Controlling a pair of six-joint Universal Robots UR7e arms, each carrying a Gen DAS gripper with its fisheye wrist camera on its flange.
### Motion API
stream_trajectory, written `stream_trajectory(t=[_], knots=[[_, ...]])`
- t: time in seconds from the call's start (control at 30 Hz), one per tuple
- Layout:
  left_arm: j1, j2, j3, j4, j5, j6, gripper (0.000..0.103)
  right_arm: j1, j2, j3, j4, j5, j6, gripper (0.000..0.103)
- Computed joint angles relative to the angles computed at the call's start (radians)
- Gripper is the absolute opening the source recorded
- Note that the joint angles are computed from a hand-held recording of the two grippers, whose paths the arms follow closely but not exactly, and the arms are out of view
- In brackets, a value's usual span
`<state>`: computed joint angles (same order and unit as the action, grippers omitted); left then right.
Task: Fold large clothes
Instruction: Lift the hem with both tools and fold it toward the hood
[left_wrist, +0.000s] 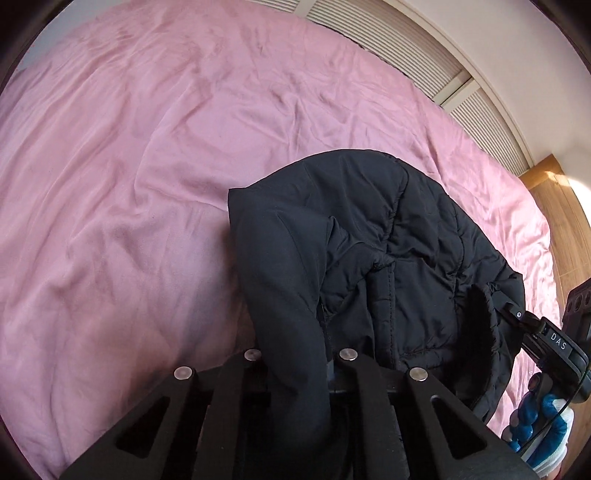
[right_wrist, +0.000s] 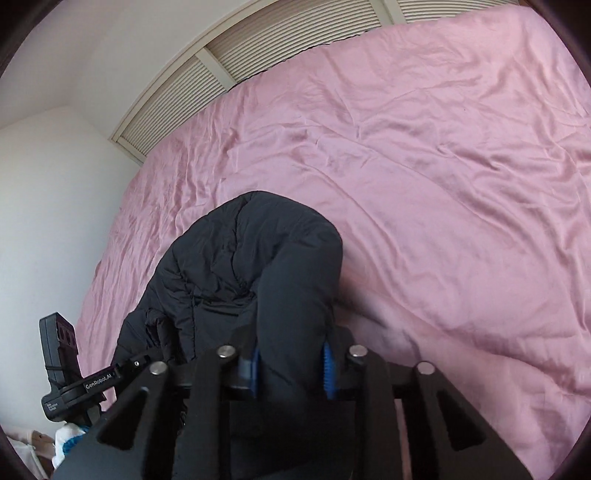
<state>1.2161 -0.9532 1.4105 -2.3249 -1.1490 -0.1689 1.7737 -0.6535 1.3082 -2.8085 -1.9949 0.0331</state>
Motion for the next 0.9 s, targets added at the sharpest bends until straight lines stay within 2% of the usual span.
stream_trajectory(t=[0.27,0.57,0.73,0.9], knots=[[-0.049,-0.177,0.161,-0.052,-0.036,0.02,0.008,0.083,-0.171,0.189,-0.025,0.012,-0.101,0.015],[-0.096,-0.434,0.39,-0.071,-0.107,0.005,0.01,0.175,-0.375,0.49,-0.173,0.051,-0.087,0.016],[-0.122,-0.554,0.491,-0.015,-0.078,0.015,0.013,0.196,-0.463,0.665,-0.264,0.065,-0.054,0.016],[-0.126,-0.65,0.579,0.04,-0.021,-0.003,0.014,0.184,-0.497,0.809,-0.349,0.07,-0.008,0.016]])
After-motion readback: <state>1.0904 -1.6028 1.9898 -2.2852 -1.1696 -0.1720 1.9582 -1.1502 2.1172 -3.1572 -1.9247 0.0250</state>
